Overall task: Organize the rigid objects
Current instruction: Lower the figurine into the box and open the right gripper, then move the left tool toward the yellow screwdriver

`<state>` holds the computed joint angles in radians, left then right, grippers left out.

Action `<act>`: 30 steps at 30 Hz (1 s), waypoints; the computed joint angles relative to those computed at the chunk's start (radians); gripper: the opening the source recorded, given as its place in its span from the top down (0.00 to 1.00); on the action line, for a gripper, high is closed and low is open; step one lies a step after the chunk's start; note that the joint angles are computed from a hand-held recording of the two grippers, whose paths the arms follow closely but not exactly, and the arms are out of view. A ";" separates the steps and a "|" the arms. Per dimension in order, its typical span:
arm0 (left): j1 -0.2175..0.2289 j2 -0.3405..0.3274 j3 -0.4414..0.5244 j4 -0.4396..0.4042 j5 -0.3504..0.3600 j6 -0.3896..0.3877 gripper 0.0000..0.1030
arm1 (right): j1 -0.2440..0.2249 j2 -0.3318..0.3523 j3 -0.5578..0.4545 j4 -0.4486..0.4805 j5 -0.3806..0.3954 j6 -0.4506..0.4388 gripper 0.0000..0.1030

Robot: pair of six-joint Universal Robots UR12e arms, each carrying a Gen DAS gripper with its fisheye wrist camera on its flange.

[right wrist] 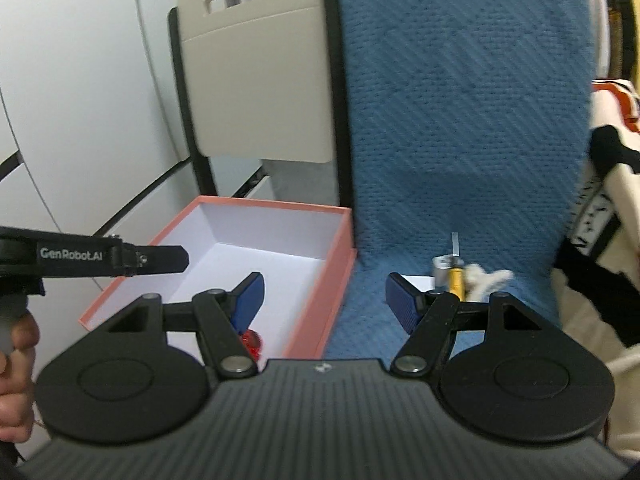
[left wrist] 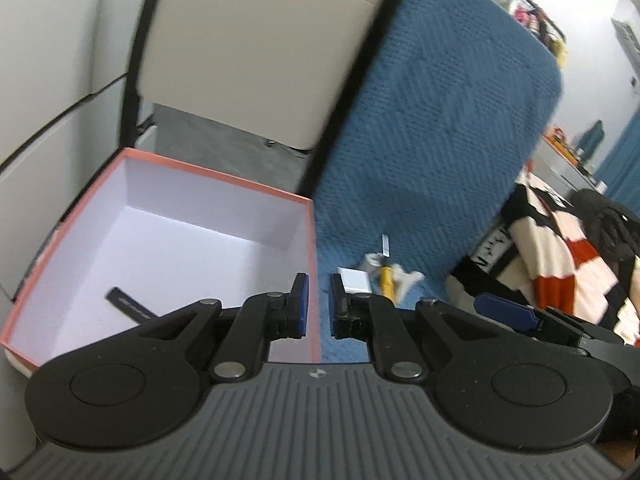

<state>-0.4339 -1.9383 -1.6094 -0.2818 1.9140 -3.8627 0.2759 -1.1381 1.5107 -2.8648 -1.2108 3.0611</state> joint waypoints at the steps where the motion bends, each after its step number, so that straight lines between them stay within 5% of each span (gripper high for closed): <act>1: -0.007 -0.005 0.005 0.001 0.003 0.004 0.89 | -0.007 -0.006 0.012 -0.012 -0.001 0.005 0.32; 30: -0.088 -0.177 0.129 0.032 -0.030 0.018 0.89 | -0.100 -0.040 0.194 -0.112 -0.131 0.025 0.32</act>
